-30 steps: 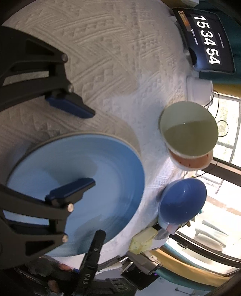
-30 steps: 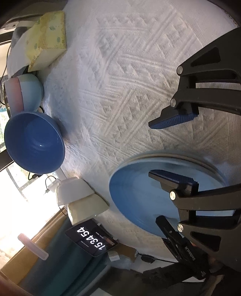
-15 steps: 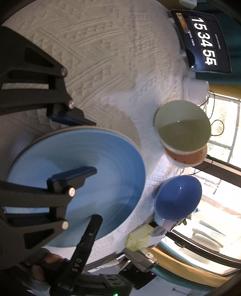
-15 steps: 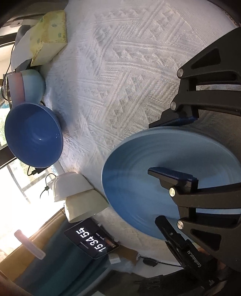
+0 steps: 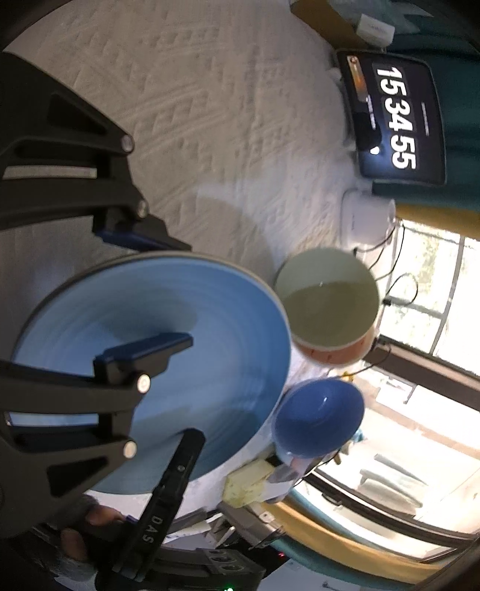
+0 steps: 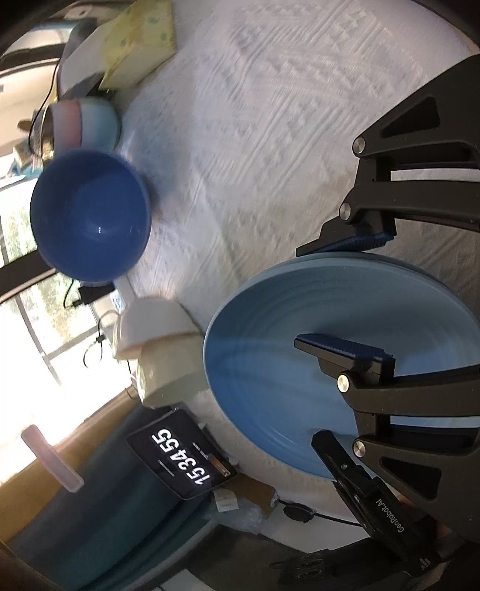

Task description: Organize plates and bowls

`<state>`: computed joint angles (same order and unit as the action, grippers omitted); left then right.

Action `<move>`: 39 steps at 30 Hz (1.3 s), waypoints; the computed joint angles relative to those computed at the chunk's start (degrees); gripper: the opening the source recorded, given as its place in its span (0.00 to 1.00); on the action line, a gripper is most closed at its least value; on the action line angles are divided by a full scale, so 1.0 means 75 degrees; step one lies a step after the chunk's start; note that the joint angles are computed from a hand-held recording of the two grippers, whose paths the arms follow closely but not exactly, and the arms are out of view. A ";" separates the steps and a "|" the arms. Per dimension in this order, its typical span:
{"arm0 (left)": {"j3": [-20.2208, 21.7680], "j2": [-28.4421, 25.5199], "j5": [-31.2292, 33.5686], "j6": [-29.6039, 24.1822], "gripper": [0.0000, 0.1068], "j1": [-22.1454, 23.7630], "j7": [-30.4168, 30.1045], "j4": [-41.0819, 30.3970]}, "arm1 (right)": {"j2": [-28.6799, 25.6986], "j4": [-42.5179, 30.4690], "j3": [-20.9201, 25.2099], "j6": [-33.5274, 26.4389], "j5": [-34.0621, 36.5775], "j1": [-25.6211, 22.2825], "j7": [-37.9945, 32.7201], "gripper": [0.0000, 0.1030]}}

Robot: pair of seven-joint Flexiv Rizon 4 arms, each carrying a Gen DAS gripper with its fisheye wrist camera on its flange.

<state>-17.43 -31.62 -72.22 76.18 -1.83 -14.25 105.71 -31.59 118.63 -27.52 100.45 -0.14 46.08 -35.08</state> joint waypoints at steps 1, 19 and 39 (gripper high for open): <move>0.0026 -0.0004 -0.0001 -0.0004 0.40 0.0031 -0.0016 -0.0021 | -0.0040 -0.0111 0.0064 -0.0046 -0.0038 -0.0051 -0.0004 0.42; 0.0158 -0.0432 0.0484 -0.0140 0.40 0.0743 -0.0615 -0.0647 | -0.0812 -0.2165 0.1558 -0.1003 -0.1507 -0.1485 0.0243 0.42; -0.0279 -0.1509 0.1969 0.0505 0.40 0.1678 -0.2038 -0.1574 | -0.2572 -0.5489 0.3998 -0.2702 -0.2180 -0.3224 -0.0855 0.42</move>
